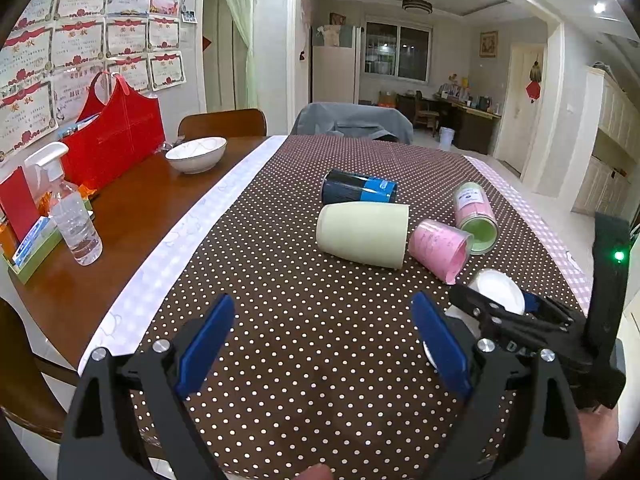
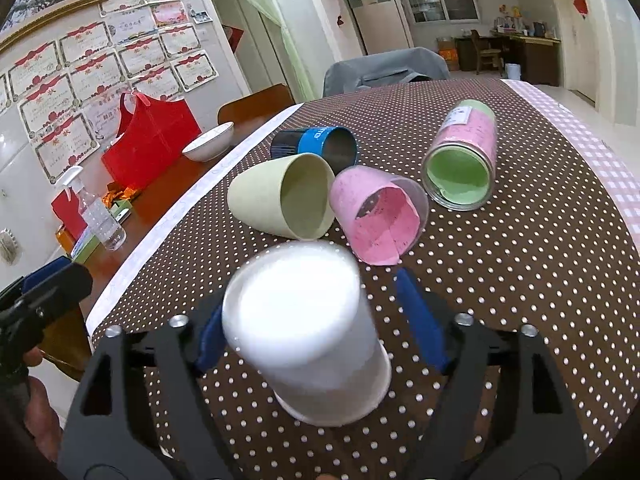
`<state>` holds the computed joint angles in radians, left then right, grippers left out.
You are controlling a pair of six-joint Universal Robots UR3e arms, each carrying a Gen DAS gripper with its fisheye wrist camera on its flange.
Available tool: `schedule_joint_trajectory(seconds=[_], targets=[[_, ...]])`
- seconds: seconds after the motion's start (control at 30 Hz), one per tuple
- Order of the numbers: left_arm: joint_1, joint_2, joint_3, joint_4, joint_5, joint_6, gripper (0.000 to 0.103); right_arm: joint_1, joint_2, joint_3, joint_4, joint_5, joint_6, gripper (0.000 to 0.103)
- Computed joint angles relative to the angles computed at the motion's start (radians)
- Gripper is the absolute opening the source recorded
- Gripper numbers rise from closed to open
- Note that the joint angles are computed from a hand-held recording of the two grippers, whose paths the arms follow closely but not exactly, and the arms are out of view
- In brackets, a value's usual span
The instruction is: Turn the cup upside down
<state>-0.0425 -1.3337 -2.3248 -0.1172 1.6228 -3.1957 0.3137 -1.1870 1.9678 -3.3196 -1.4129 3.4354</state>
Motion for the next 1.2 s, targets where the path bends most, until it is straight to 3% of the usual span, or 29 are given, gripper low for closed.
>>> schedule_joint_trajectory(seconds=[0.1,0.87,1.2], targets=[[-0.010,0.008,0.002,-0.003,0.009,-0.005,0.089,-0.011,-0.042,0.030,-0.001,0.002,0.014,0.097],[-0.168,0.112,0.075,-0.051,0.154,-0.047,0.089,0.030,-0.385,0.041,0.174,-0.152,0.020,0.097],[-0.272,0.164,0.123,-0.075,0.263,-0.072,0.089,0.142,-0.525,0.045,0.271,-0.360,0.039,0.097]])
